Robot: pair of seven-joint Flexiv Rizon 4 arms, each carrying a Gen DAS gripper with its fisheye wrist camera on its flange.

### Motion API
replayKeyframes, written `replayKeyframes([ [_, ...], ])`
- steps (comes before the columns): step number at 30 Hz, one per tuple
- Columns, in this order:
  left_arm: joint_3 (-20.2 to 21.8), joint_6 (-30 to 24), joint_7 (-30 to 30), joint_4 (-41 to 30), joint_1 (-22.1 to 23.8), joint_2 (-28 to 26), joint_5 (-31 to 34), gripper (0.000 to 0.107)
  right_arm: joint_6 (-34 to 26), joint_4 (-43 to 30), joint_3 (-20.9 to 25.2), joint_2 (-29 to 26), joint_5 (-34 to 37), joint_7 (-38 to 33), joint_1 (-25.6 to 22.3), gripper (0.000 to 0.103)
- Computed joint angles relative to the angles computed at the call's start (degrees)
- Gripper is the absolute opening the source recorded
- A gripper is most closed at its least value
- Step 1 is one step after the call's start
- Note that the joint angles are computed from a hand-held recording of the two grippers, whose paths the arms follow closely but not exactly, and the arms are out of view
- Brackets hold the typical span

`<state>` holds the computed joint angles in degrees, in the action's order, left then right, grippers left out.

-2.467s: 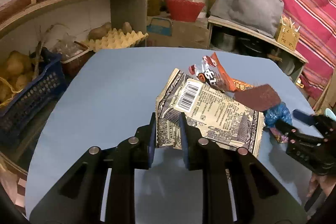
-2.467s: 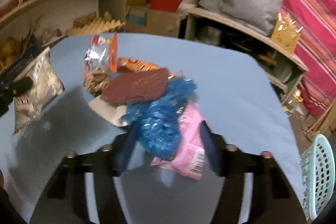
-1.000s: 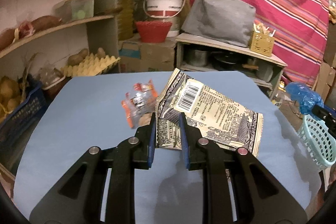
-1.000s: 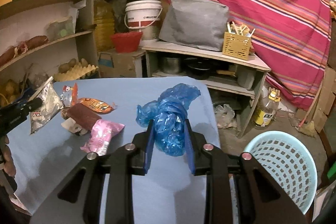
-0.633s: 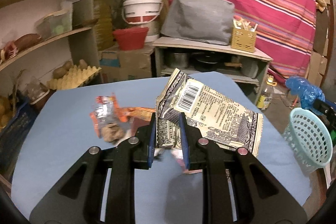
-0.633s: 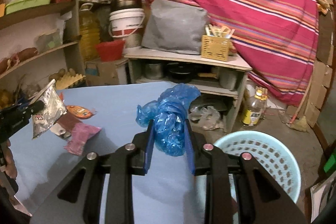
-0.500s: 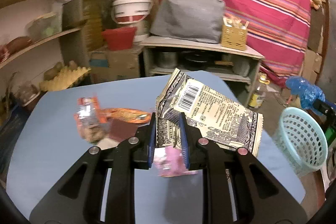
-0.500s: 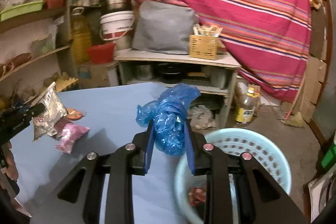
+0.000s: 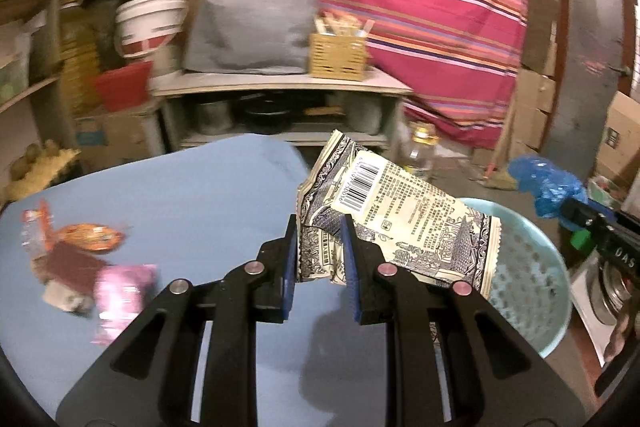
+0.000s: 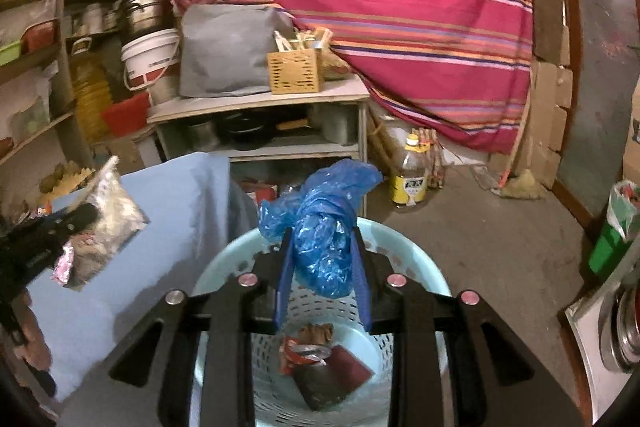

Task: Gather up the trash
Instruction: 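Carry the beige wrapper and blue bag over the basket and open both tools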

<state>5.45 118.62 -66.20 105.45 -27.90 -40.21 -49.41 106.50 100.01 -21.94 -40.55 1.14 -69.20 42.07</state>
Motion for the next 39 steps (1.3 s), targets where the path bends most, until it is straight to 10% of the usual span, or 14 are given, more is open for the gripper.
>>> replayKeyframes([
  [17, 12.41, -16.32, -4.68, -17.17, -10.91, -12.83, -1.01, 0.026, -0.91, -0.53, 2.24, -0.94, -1.23, 2.42, -5.25, 0.027],
  [21, 14.62, -18.29, -7.19, -16.7, -11.89, -12.74, 1.42, 0.053, -0.81, -0.53, 3.01, -0.94, -1.51, 2.8, -6.03, 0.027],
  [34, 13.79, -8.54, -16.09, -4.95, -9.24, -5.02, 8.76, 0.098, -4.75, -2.45, 2.81, -2.16, -4.81, 5.09, -4.46, 0.03],
  [39, 11.48, -4.55, -13.99, 0.69, -6.85, -1.18, 7.67, 0.098, -9.56, -2.97, -0.76, -2.97, -7.28, 9.46, -0.76, 0.063],
])
